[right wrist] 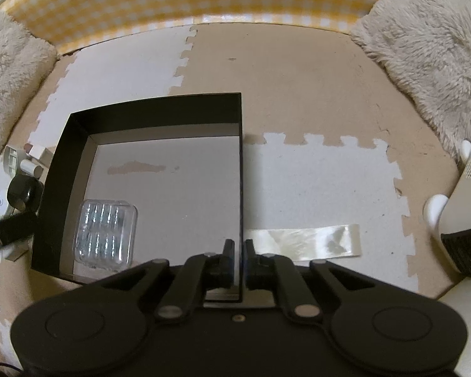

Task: Organize rigid objects
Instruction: 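Move the left tool over the grey plastic holder with white handle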

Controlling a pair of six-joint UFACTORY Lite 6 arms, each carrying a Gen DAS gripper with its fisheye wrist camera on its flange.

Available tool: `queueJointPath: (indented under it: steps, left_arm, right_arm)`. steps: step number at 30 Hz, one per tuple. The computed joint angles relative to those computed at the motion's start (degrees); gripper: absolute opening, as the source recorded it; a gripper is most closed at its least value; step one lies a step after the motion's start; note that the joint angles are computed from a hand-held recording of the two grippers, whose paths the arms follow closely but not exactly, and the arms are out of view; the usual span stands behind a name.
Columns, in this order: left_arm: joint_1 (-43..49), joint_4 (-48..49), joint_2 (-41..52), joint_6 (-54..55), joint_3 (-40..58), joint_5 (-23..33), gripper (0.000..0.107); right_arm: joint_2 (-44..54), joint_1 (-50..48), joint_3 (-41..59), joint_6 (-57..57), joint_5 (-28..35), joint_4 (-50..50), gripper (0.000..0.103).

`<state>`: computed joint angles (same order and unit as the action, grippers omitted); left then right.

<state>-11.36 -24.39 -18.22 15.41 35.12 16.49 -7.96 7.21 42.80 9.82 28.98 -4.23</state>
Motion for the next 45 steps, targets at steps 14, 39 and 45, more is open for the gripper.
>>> queueJointPath:
  steps: [14, 39, 45]
  left_arm:
    - [19.8, -22.3, 8.2, 32.8, 6.4, 0.9, 0.103]
    - [34.7, -56.2, 32.8, 90.4, 16.6, 1.8, 0.102]
    - [36.8, -59.1, 39.2, 91.3, 19.6, 4.2, 0.096]
  right_arm:
    - [0.2, 0.7, 0.2, 1.1, 0.5, -1.1, 0.006]
    - [0.6, 0.9, 0.2, 0.8, 0.4, -0.9, 0.01]
    - [0.6, 1.2, 0.2, 1.2, 0.5, -1.1, 0.011]
